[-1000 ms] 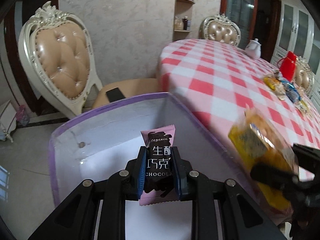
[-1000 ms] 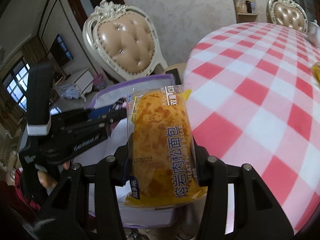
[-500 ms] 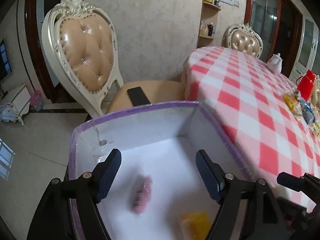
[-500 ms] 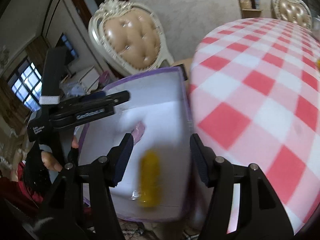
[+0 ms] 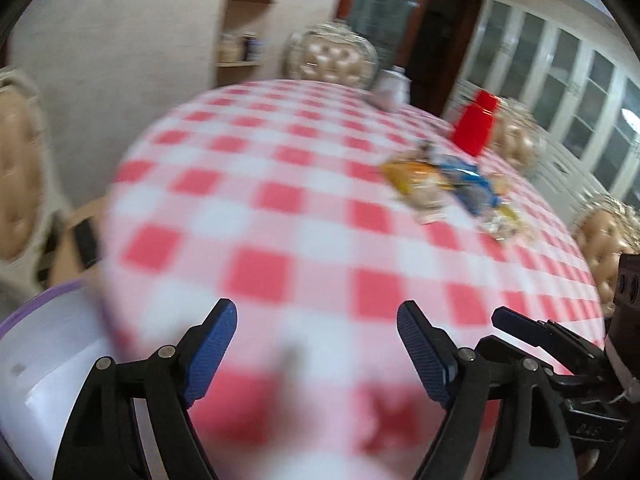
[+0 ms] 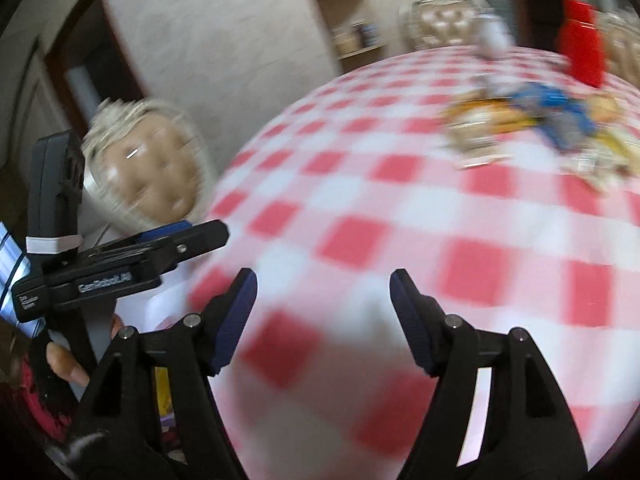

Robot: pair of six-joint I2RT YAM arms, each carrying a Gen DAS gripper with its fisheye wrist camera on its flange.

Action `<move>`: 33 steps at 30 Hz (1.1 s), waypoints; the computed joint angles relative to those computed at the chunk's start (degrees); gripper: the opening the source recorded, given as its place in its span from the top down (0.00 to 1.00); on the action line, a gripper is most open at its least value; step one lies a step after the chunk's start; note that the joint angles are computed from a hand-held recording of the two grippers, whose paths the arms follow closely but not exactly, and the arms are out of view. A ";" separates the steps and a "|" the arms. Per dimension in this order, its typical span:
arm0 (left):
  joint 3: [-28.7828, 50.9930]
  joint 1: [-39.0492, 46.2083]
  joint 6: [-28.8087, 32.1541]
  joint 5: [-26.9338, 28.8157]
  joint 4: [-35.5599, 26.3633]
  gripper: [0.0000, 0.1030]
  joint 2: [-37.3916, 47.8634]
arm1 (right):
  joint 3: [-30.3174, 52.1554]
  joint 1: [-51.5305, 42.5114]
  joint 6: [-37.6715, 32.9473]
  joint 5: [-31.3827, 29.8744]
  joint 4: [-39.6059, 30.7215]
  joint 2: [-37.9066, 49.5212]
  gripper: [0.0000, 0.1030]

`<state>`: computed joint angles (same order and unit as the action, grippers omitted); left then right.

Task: Organize snacks
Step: 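Move both open tools back over the snack pile, then grasp a clear cookie bag with the left tool while the right tool grasps another cookie bag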

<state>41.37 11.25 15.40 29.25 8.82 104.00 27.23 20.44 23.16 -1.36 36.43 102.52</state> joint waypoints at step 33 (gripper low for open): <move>50.03 -31.58 -18.70 -17.38 -10.42 0.57 36.76 | 37.02 -27.38 -15.21 5.64 -27.06 22.73 0.58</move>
<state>91.40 -20.33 -3.30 11.87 -1.61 140.77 64.25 -6.94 7.95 4.28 9.37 125.25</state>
